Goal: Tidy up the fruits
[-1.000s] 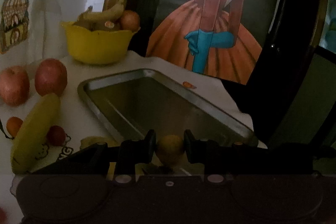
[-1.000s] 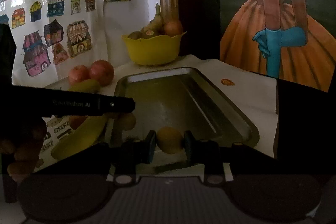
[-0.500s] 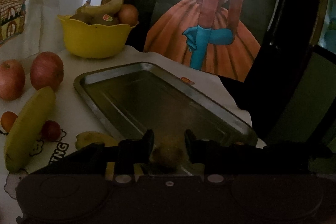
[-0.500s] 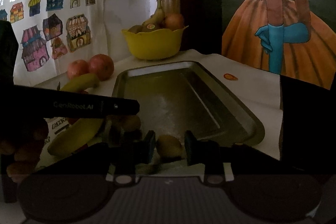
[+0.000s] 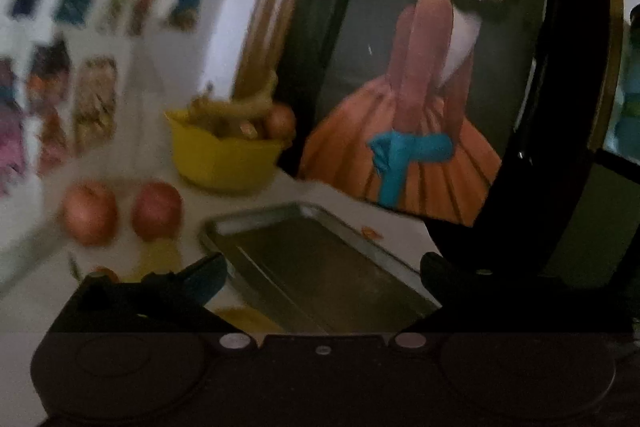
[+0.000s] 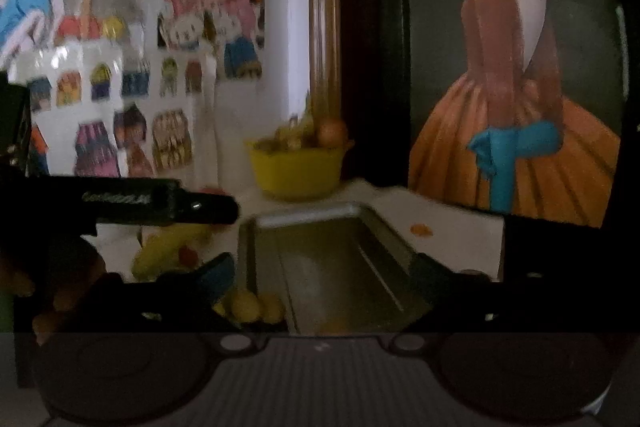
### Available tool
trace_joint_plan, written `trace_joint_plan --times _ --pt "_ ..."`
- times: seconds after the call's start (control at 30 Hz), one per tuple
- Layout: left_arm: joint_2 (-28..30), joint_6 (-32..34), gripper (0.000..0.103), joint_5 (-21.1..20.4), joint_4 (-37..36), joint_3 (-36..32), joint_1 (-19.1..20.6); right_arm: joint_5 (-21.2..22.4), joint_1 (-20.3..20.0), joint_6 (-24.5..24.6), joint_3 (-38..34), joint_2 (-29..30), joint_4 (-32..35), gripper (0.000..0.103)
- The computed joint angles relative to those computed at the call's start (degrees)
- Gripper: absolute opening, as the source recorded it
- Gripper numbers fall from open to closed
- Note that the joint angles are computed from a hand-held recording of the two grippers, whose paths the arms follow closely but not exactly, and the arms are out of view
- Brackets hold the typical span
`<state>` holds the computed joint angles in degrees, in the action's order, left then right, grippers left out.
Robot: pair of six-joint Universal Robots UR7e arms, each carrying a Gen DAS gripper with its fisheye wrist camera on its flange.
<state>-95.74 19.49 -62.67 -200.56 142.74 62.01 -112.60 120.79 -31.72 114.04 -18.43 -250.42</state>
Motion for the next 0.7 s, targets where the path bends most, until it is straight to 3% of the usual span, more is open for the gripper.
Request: trace_joint_plan --times 0.4,0.7 --pt "-23.8 1.4 0.102 10.2 8.7 7.6 -8.4 -4.2 10.2 -1.8 -0.1 3.9 -7.5 0.103" --pt "-42.4 5.0 0.102 19.8 23.2 11.8 -15.1 -8.8 16.2 3.9 -1.2 7.1 -2.5 0.103"
